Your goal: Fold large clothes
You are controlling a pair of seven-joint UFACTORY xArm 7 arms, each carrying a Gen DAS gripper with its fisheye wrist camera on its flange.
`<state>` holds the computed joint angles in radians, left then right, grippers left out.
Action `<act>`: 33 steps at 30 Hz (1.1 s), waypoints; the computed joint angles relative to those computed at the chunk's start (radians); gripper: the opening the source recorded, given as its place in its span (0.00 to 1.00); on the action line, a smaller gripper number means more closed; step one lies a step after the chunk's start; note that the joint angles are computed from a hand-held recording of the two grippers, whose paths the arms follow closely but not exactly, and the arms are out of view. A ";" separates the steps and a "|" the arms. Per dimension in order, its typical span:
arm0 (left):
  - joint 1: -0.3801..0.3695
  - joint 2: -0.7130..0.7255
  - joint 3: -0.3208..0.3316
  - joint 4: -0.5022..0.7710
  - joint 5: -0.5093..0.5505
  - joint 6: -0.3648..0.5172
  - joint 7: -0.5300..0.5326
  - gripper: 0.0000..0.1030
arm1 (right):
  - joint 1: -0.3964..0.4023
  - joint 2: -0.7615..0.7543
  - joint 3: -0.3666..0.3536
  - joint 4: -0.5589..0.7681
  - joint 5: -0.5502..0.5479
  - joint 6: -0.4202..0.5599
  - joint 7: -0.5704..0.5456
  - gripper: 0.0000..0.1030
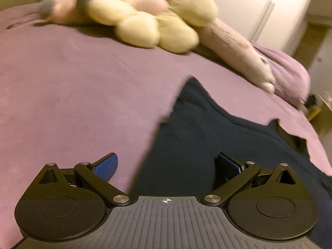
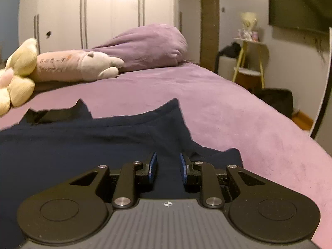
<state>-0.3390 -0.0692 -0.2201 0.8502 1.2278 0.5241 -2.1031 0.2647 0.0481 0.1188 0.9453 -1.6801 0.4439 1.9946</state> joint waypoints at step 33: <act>0.312 0.048 -0.064 -0.351 -0.589 -1.112 0.426 0.52 | 0.157 -0.064 0.158 -0.028 0.598 -0.138 -0.467 0.12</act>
<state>-0.0272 -0.0212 -0.2839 0.4992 0.6385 -0.5875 -1.6770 0.4218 -0.0156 0.2771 0.9177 -1.0819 0.3056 1.5281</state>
